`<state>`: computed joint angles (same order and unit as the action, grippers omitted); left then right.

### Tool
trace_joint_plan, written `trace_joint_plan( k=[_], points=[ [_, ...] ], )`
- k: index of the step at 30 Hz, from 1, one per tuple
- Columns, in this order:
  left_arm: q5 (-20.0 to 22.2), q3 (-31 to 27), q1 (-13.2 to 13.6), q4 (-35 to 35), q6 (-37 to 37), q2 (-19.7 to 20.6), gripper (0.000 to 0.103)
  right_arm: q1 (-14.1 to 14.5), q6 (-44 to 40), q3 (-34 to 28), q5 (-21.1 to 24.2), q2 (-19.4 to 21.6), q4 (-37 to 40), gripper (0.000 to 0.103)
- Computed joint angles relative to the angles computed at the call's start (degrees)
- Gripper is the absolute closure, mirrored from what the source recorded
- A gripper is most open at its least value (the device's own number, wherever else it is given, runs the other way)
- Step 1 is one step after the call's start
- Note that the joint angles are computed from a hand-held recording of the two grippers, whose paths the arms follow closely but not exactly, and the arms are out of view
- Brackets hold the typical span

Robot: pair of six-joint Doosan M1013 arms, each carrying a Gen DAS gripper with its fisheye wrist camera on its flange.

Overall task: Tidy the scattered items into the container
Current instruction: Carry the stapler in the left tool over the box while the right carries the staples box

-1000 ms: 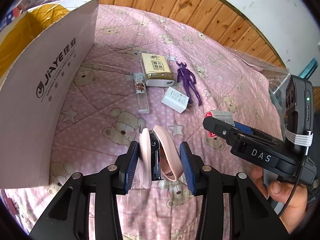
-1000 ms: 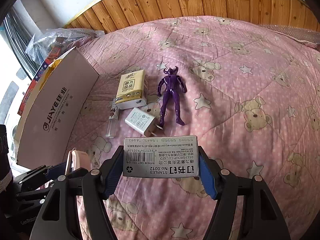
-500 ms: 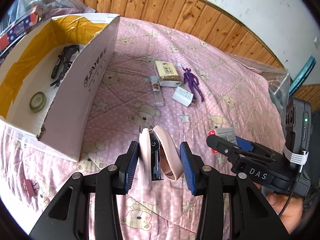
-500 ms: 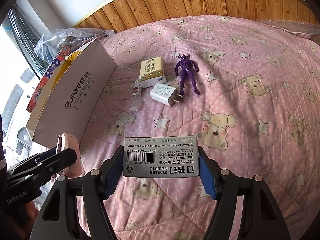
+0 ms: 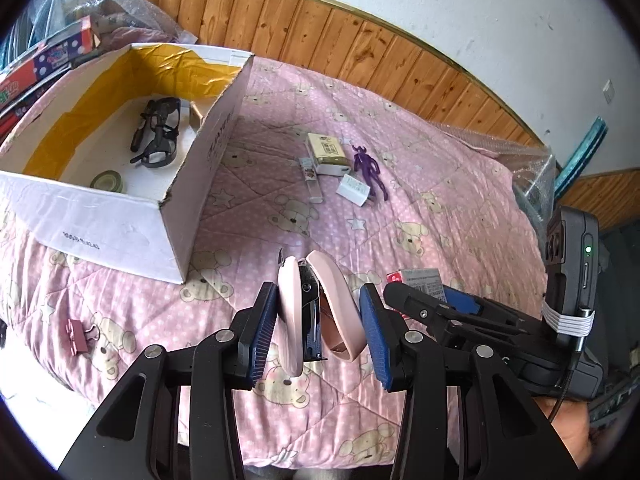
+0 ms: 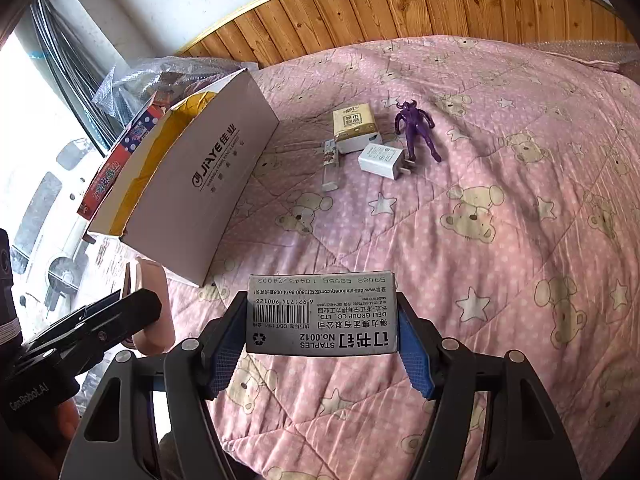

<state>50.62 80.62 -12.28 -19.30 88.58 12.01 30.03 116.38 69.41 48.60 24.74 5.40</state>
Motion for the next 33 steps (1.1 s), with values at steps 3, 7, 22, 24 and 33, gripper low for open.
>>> trace_joint_plan(
  k=[3, 7, 22, 24, 33],
  points=[
    [-0.82, 1.11, 0.57, -1.63, 1.27, -1.07, 0.059, 0.65, 0.24, 0.11, 0.28, -0.2, -0.22, 0.034],
    [-2.33, 2.17, 1.36, -3.64, 2.82, -2.3, 0.059, 1.51, 0.25, -0.76, 1.06, -0.18, -1.08, 0.034],
    [-7.38, 3.64, 5.27, -7.49, 4.73, -4.49, 0.059, 3.4, -1.21, -9.06, 7.91, 2.65, -5.02, 0.034],
    [-7.44, 3.27, 5.92, -7.81, 4.79, -4.29, 0.059, 3.47, -1.27, -10.81, 8.74, 3.46, -5.01, 0.034],
    [-7.57, 1.31, 9.23, -10.57, 5.84, -3.12, 0.059, 4.85, -4.03, -21.95, 11.13, 8.25, -5.74, 0.034]
  ],
)
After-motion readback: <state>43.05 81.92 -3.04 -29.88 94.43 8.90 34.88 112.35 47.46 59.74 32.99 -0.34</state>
